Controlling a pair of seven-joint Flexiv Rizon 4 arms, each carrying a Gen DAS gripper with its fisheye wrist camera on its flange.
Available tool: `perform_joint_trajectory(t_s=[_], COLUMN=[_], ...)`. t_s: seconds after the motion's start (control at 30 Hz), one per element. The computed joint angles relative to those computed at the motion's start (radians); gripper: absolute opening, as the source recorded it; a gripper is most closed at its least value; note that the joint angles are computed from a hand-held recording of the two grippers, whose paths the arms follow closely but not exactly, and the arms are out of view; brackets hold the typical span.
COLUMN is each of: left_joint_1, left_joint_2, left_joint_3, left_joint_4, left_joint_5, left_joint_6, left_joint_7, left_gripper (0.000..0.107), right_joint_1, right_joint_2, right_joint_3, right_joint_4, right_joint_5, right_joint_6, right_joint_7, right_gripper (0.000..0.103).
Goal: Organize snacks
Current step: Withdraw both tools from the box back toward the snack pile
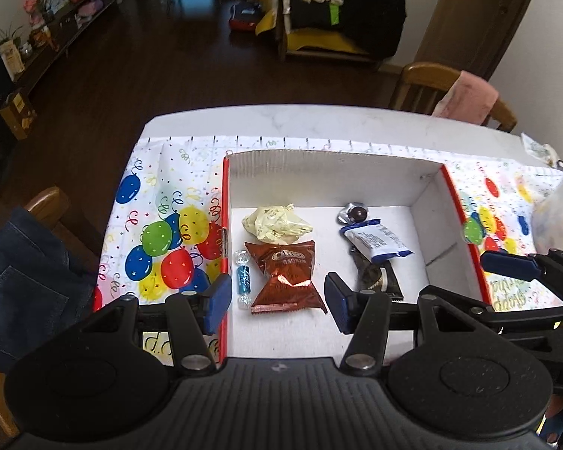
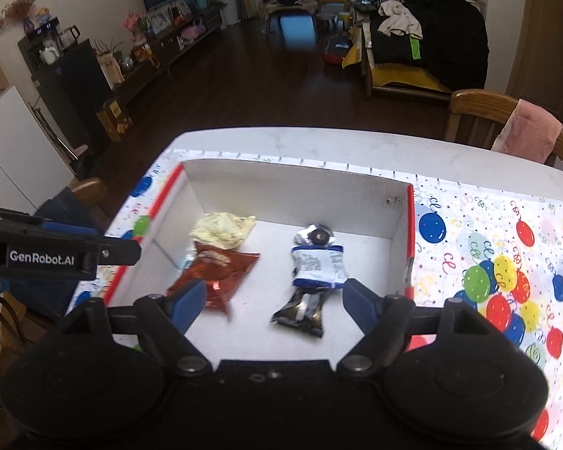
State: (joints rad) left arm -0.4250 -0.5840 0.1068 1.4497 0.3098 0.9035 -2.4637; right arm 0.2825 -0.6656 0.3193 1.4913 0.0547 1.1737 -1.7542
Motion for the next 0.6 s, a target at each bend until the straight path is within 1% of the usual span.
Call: perform_joint_trajectory(t_s=[0.07, 0.1, 0.23, 0.3, 0.33, 0.43, 0.6], left_joint_1=[-0.012, -0.019, -0.035, -0.045, -0.052, -0.060, -0.080], left_joint_2=[0.027, 0.042, 0.095, 0.116, 0.125, 0.147, 0.169], left_joint_3=[0.009, 0.015, 0.022, 0.025, 0.027, 0.022, 0.024], left_joint_4=[0.035, 0.054, 0.126, 0.155, 0.167, 0.205, 0.258], left_joint_5=[0.021, 0.034, 0.082, 0.111, 0.126, 0.161, 0.209], left_joint_6=[0.028, 0.045, 0.106, 0.131, 0.139, 0.168, 0.219], left_joint_7=[-0.019, -0.034, -0.075, -0.094, -0.104, -0.128, -0.185], left_gripper=[0.060, 0.062, 0.062, 0.065, 0.068, 0.069, 0.071], right_joint_1=[-0.003, -0.005, -0.019, -0.031, -0.035, -0.052, -0.079], right_joint_2=[0.029, 0.044, 0.095, 0.118, 0.130, 0.160, 0.195], right_joint_3=[0.007, 0.010, 0.036, 0.055, 0.062, 0.087, 0.122], right_joint_4=[0.038, 0.058, 0.135, 0.172, 0.191, 0.244, 0.319], right_joint_5=[0.013, 0.019, 0.045, 0.062, 0.068, 0.091, 0.121], right_joint_6=[0.025, 0.039, 0.095, 0.121, 0.134, 0.178, 0.242], right_joint_7=[0.003, 0.005, -0.003, -0.012, -0.016, -0.032, -0.051], right_gripper=[0.084, 0.085, 0.089, 0.091, 0.091, 0.095, 0.096])
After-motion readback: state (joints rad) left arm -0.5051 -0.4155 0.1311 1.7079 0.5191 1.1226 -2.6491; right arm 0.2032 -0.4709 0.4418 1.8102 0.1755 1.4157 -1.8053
